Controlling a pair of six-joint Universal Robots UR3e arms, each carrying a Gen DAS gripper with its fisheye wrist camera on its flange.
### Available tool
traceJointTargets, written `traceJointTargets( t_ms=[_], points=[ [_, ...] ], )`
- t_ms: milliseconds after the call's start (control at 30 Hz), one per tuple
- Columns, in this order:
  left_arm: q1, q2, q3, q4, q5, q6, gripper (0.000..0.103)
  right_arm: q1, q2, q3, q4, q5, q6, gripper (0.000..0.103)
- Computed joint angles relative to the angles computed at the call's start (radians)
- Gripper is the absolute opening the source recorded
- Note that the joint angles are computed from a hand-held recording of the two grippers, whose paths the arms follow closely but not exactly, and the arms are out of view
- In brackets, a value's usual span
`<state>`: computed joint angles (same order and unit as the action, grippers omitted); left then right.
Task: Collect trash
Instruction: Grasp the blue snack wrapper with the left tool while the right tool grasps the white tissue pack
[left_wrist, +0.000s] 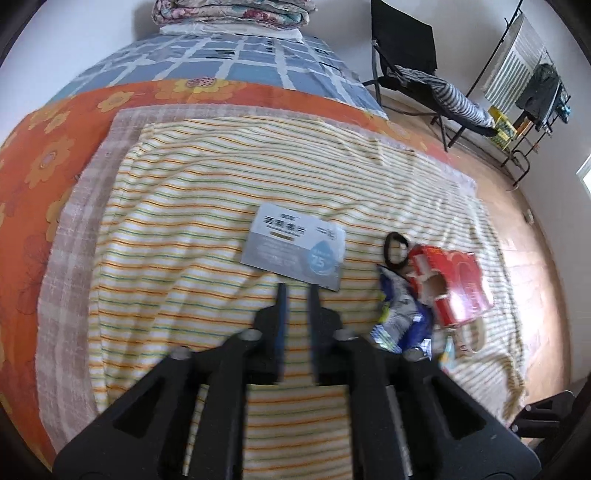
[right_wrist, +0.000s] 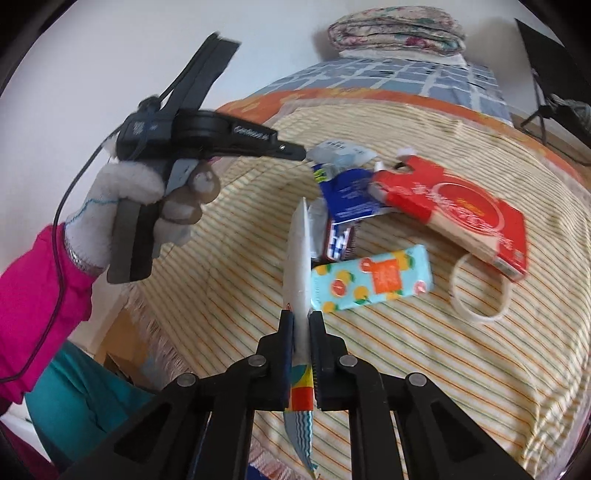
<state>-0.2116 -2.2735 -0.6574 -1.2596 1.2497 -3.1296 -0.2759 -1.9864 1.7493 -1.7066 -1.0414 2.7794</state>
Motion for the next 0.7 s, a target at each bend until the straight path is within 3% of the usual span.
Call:
traceJointTargets(
  t_ms=[33,67,167,300,400,667,700],
  points=[
    [0.005,0.011,-0.015,0.004,-0.035,-0.006,0.052,-0.009,-0.007,-0.005,0.009,-0.004,-0.004,0.007],
    [0.008,0.023,-0.034,0.014,-0.064,-0.011,0.058,-0.025,-0.024,-0.006,0.027,-0.003,-0.015,0.007],
    [-0.009,0.015,-0.002,-0.039,-0.107,0.003,0.059,-0.070,-0.062,-0.010,0.083,0.016,-0.048,0.007],
    [-0.049,-0.024,0.049,-0.079,-0.095,-0.006,0.059,-0.095,-0.092,-0.013,0.128,0.006,-0.074,0.007],
    [-0.056,-0.073,0.106,-0.122,-0.116,-0.044,0.045,-0.099,-0.111,-0.009,0.135,-0.024,-0.075,0.007],
    [-0.037,-0.016,0.000,-0.012,-0.138,-0.070,0.019,-0.123,-0.110,-0.002,0.113,-0.058,-0.047,0.007],
    [-0.032,0.000,-0.021,0.001,-0.137,-0.072,0.001,-0.128,-0.112,-0.002,0.112,-0.055,-0.044,0.007]
  ],
)
